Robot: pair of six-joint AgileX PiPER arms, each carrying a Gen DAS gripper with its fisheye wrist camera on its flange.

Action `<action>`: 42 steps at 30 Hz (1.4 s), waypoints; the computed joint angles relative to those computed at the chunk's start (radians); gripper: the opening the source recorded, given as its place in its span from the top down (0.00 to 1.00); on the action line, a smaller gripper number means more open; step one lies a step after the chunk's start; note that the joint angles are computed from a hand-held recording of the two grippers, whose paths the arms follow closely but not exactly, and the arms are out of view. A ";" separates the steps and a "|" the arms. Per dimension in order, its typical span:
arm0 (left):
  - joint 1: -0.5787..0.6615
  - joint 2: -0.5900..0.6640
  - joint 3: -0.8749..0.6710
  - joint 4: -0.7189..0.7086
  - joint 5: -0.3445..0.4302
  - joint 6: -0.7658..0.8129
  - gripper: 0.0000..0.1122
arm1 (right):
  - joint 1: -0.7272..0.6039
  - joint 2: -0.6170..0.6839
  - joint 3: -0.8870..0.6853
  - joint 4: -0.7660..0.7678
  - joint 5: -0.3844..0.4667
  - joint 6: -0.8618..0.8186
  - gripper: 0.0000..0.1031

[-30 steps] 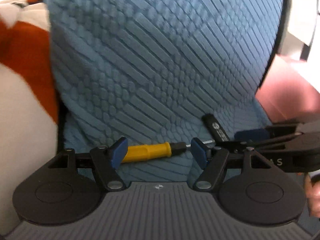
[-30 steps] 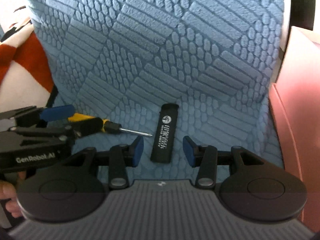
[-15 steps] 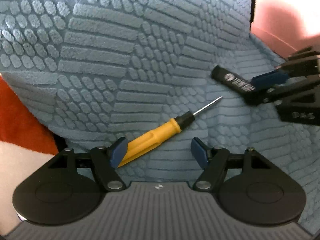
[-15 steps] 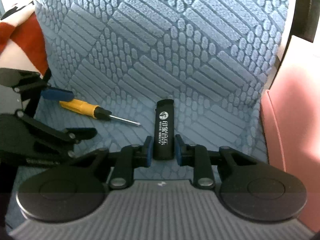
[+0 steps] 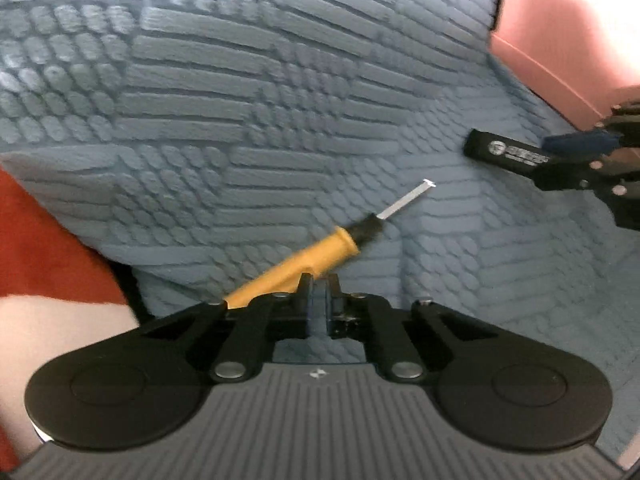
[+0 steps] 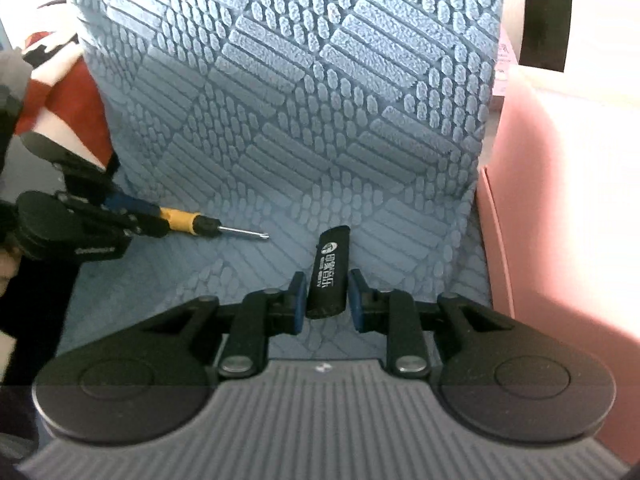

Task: Organize rigid objects
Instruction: 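Lift the black USB stick with the right tool while the left tool lifts the screwdriver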

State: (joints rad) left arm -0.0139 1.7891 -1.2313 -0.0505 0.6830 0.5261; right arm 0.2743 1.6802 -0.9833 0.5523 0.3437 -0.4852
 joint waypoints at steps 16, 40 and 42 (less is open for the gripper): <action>-0.037 0.075 -0.110 0.175 0.049 0.078 0.48 | -0.068 -0.065 0.179 0.253 0.023 -0.293 0.76; -0.138 -0.191 0.032 0.235 0.168 -0.389 0.80 | -0.156 -0.225 0.265 0.274 0.142 -0.382 0.77; -0.139 -0.246 0.059 0.223 0.172 -0.438 0.80 | -0.172 -0.253 0.278 0.271 0.154 -0.389 0.85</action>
State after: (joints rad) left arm -0.1530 1.5428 -1.1724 0.1727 0.8553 0.0883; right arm 0.1027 1.4276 -0.7055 0.8229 0.4978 -0.8745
